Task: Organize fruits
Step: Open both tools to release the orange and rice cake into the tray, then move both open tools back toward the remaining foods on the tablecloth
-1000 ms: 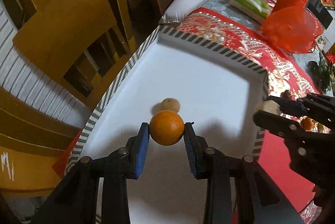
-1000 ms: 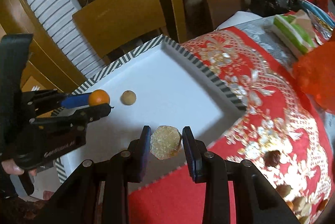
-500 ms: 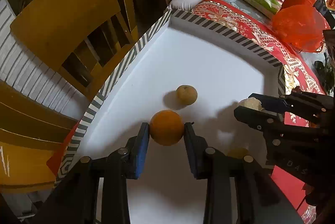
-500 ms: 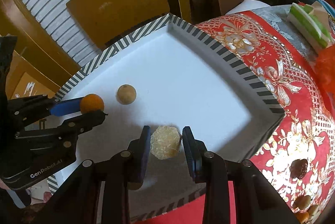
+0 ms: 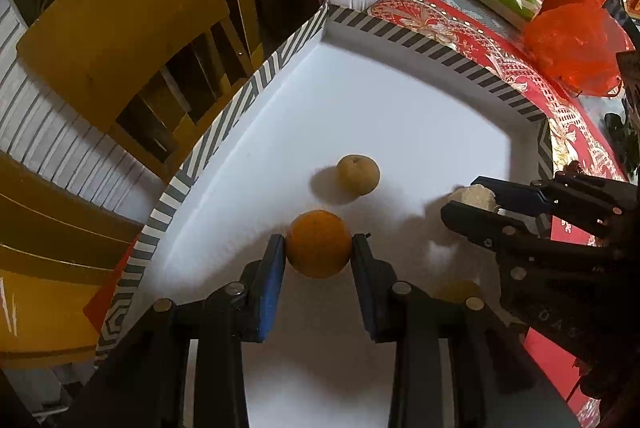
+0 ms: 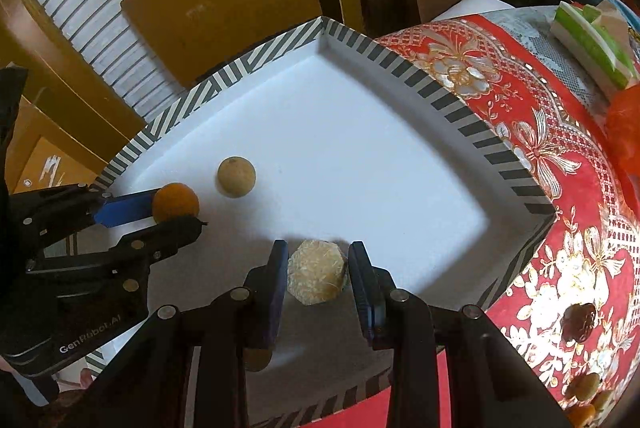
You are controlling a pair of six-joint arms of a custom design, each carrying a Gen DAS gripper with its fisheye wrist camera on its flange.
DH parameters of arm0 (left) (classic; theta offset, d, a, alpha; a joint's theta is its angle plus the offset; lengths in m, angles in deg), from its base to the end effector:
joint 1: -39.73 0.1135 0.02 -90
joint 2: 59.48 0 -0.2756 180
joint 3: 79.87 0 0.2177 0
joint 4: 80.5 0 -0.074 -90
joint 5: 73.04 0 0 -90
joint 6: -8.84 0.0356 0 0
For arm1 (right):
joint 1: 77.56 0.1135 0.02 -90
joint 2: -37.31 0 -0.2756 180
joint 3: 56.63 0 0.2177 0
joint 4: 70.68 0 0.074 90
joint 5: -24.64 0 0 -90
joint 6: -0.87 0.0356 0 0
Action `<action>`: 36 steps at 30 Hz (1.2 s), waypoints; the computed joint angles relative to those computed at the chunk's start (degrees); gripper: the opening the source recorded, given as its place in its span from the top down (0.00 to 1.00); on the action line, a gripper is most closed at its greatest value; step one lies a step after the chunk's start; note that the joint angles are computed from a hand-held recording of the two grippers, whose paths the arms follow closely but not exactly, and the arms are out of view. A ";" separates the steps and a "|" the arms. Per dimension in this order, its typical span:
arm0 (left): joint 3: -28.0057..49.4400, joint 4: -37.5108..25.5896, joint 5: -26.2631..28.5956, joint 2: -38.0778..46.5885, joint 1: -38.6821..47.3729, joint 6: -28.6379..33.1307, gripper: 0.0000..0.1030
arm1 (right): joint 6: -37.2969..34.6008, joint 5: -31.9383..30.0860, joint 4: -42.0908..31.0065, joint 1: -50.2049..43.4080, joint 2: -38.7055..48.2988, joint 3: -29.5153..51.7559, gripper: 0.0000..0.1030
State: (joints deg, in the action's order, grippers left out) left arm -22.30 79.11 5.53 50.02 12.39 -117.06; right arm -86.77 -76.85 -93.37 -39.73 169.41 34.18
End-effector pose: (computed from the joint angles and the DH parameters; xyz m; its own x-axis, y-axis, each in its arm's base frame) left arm 0.2513 -0.1220 0.0982 -0.9182 -0.1723 -0.3567 -0.1749 0.9843 -0.0251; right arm 0.3243 0.2608 0.0765 -0.7368 -0.5210 -0.4309 -0.6403 0.7425 0.1969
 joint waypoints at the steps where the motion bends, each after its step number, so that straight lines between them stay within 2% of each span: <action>1: 0.11 -0.06 -0.06 0.09 0.00 -0.10 0.68 | 0.09 0.02 0.08 0.04 -0.01 -0.02 0.67; 7: 0.21 0.00 -0.84 0.00 -0.23 -0.66 0.65 | -0.11 0.21 0.11 0.18 0.33 0.26 0.66; 9: 0.29 -0.38 -1.44 -0.22 -0.38 -0.87 0.52 | 0.12 -0.11 -0.03 0.01 0.15 0.21 0.67; 13: 0.32 -1.30 -2.70 -1.66 -0.85 -1.71 0.43 | 0.48 -0.79 1.82 -0.65 -2.19 -2.40 0.66; 15: 0.80 -2.49 -3.83 -2.59 -1.50 -2.17 0.37 | 0.67 -1.06 2.89 -1.21 -4.06 -4.20 0.58; 17: 1.18 -3.58 -4.90 -3.97 -2.31 -2.56 0.35 | 0.72 -1.42 3.94 -1.86 -6.30 -6.30 0.57; 20: 2.45 -5.80 -6.97 -5.60 -4.05 -3.39 0.28 | 1.45 -1.86 5.80 -2.95 -9.71 -9.60 0.56; 27: 8.78 -11.43 -10.14 -5.50 -9.82 -5.35 0.23 | 1.05 -1.87 8.57 -7.56 -18.02 -18.78 0.48; 36: 20.96 -17.74 -11.53 0.73 -19.34 -8.73 0.22 | -2.06 -3.35 9.65 -18.54 -27.96 -31.04 0.41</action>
State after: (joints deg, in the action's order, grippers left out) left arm -1.33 61.37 -6.00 50.75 -6.95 -125.79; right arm -88.83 -80.20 -83.72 -58.27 141.45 3.14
